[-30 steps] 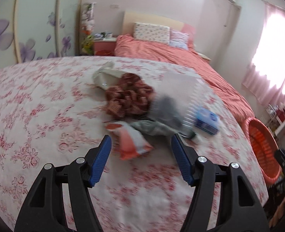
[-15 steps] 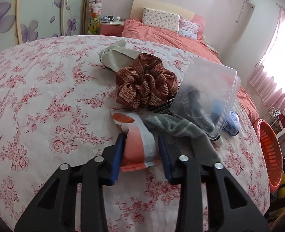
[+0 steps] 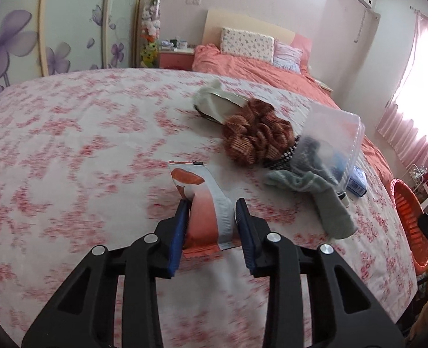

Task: Collect trash
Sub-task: 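Grasp the snack wrapper with the left tool while the right tool grasps the clear box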

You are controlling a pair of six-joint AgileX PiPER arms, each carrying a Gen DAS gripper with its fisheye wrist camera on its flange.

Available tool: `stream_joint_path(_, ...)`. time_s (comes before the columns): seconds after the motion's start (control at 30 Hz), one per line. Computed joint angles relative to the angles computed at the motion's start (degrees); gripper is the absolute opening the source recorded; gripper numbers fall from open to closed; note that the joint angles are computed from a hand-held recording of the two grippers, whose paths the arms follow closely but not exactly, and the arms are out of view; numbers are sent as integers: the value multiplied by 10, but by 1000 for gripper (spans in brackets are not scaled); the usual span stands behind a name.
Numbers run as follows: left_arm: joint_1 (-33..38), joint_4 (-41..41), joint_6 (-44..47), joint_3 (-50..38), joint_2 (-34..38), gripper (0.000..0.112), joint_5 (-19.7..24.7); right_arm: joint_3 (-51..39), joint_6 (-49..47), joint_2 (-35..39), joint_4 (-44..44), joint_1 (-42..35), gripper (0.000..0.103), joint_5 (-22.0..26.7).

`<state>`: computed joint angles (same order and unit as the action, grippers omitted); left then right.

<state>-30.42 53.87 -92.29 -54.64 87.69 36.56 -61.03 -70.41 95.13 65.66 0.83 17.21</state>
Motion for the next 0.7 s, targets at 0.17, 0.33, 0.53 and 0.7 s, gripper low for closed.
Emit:
stream_joint_path(0.17, 7, 22, -20, 35, -45, 34, 11, -42, 76, 24, -45, 50, 47, 9)
stream_joint_path(0.33, 20, 31, -26, 56, -76, 34, 4, -109, 156, 70, -89, 95, 58, 29)
stream_joint_path(0.53, 35, 34, -27, 73, -92, 34, -16, -216, 274, 147, -167, 121, 70, 62)
stream_joint_path(0.7, 41, 34, -29, 82, -96, 34, -26, -296, 341, 210, -201, 118, 69, 121)
